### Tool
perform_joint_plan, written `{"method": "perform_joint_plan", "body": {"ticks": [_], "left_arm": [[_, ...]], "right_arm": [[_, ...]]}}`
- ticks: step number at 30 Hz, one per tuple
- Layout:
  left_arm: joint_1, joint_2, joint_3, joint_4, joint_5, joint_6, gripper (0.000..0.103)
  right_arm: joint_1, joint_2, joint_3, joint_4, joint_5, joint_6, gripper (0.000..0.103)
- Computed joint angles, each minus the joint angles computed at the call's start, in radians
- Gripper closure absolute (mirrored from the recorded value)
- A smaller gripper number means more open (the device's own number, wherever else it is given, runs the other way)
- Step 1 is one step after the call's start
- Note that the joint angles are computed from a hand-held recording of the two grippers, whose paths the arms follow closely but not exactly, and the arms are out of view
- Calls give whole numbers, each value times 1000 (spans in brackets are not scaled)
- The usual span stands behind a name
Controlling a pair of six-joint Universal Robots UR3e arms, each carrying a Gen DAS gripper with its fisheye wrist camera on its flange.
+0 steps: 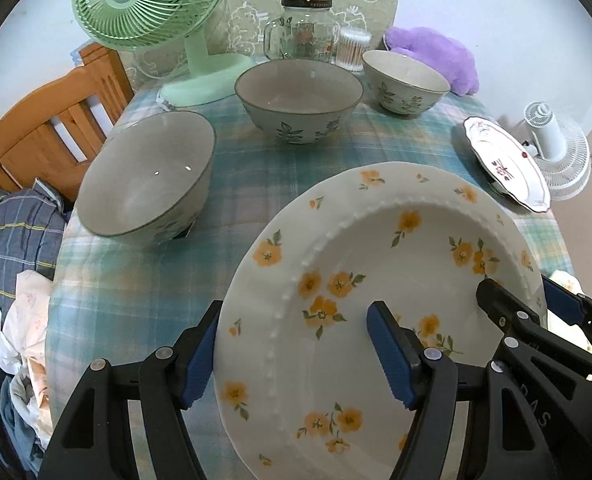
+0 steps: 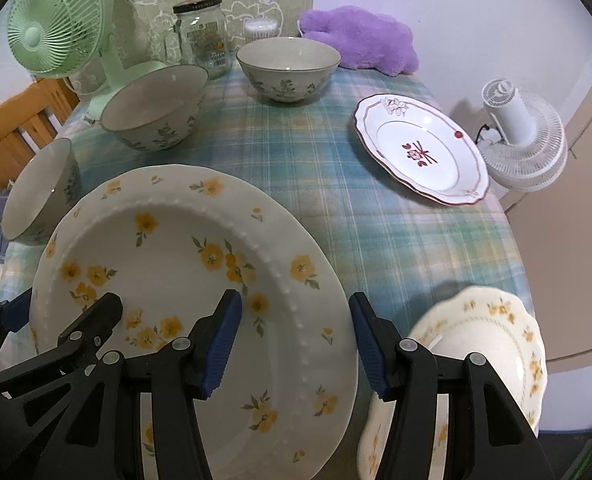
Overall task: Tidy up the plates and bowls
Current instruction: 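Lift the round plate with both tools and carry it toward the scalloped plate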
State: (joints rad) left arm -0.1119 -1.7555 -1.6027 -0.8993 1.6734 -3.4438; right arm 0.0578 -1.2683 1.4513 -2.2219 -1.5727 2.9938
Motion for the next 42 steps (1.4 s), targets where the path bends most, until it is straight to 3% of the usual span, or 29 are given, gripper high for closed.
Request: {"method": "perform_joint_plan", "body": {"ticks": [10, 19, 31, 42], "left_arm": [[-9, 169, -132, -24, -35, 50, 32], [-83, 208, -144, -42, 17, 0, 32], [-262, 66, 67, -125, 129, -227, 30], [-387, -174, 383, -217, 162, -347, 30]], "right_arm": [[26, -192, 153, 30, -58, 82, 44], [-8, -324, 273, 24, -26, 64, 45], [-221, -428, 292, 115, 110, -186, 45], [-432, -421, 254, 173, 192, -384, 45]]}}
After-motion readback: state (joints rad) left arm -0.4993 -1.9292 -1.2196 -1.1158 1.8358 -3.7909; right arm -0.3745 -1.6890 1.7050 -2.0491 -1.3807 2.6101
